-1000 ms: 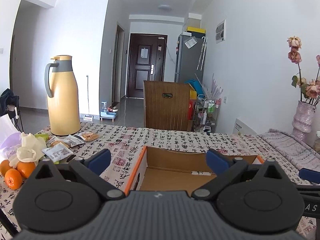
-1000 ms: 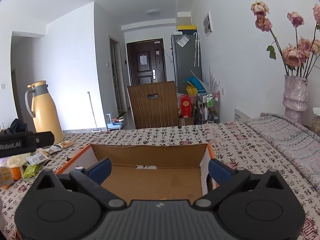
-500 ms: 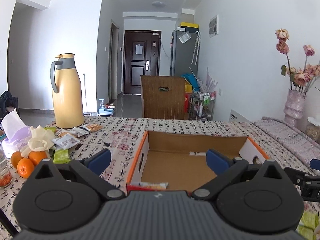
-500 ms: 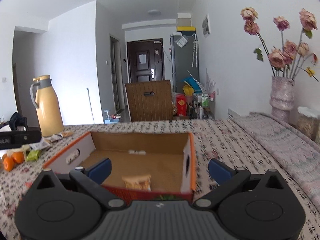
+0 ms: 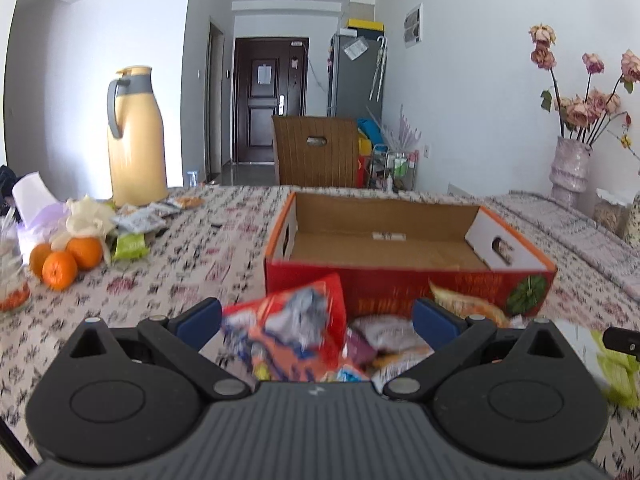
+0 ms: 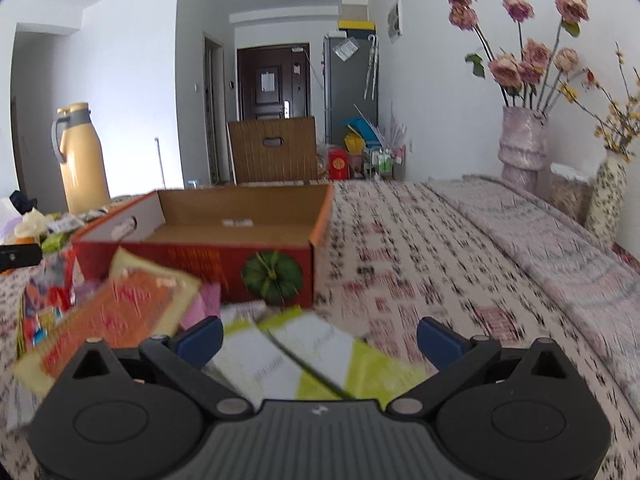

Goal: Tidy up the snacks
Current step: 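Return the right gripper to the pile and grasp a green-and-white bar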

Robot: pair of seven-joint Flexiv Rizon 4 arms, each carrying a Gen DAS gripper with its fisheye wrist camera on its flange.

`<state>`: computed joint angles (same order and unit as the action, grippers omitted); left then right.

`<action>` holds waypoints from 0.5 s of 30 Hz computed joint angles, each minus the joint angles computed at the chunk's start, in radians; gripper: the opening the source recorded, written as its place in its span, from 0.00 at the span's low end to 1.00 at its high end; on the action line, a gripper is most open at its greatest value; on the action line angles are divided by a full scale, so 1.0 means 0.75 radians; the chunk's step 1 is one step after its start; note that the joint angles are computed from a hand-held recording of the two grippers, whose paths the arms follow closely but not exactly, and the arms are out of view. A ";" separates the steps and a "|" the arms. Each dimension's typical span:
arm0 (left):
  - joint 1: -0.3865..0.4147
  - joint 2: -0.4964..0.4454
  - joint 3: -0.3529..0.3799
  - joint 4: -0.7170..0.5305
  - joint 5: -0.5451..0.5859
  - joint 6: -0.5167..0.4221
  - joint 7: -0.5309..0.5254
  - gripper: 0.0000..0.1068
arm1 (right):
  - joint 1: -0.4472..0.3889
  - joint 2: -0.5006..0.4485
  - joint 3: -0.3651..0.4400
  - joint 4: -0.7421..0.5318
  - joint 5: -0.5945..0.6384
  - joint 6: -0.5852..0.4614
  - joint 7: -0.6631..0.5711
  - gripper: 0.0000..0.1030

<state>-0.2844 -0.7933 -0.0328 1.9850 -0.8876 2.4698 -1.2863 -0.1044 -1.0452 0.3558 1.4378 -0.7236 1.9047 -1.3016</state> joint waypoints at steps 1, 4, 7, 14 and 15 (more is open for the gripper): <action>-0.002 0.001 -0.003 0.011 -0.002 0.001 -0.005 0.96 | -0.002 0.007 -0.008 0.018 0.005 0.008 -0.003 1.00; -0.016 0.007 -0.013 0.045 -0.016 0.007 -0.026 0.96 | -0.019 0.017 -0.009 0.069 -0.010 0.034 -0.007 0.96; -0.009 0.016 -0.023 0.080 0.026 0.000 -0.084 0.96 | -0.062 0.004 0.038 0.087 -0.084 0.024 -0.009 0.87; -0.047 0.027 -0.006 0.104 0.038 0.003 -0.092 0.96 | -0.195 -0.118 0.308 0.012 -0.238 -0.166 -0.120 0.71; -0.050 0.029 -0.005 0.108 0.038 0.005 -0.092 0.96 | -0.205 -0.136 0.342 -0.004 -0.243 -0.202 -0.152 0.70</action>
<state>-0.3220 -0.7718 -0.0366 2.0661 -0.8588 2.4733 -1.3553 -0.2580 -1.1473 0.6127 1.4345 -0.9061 1.7533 -1.4155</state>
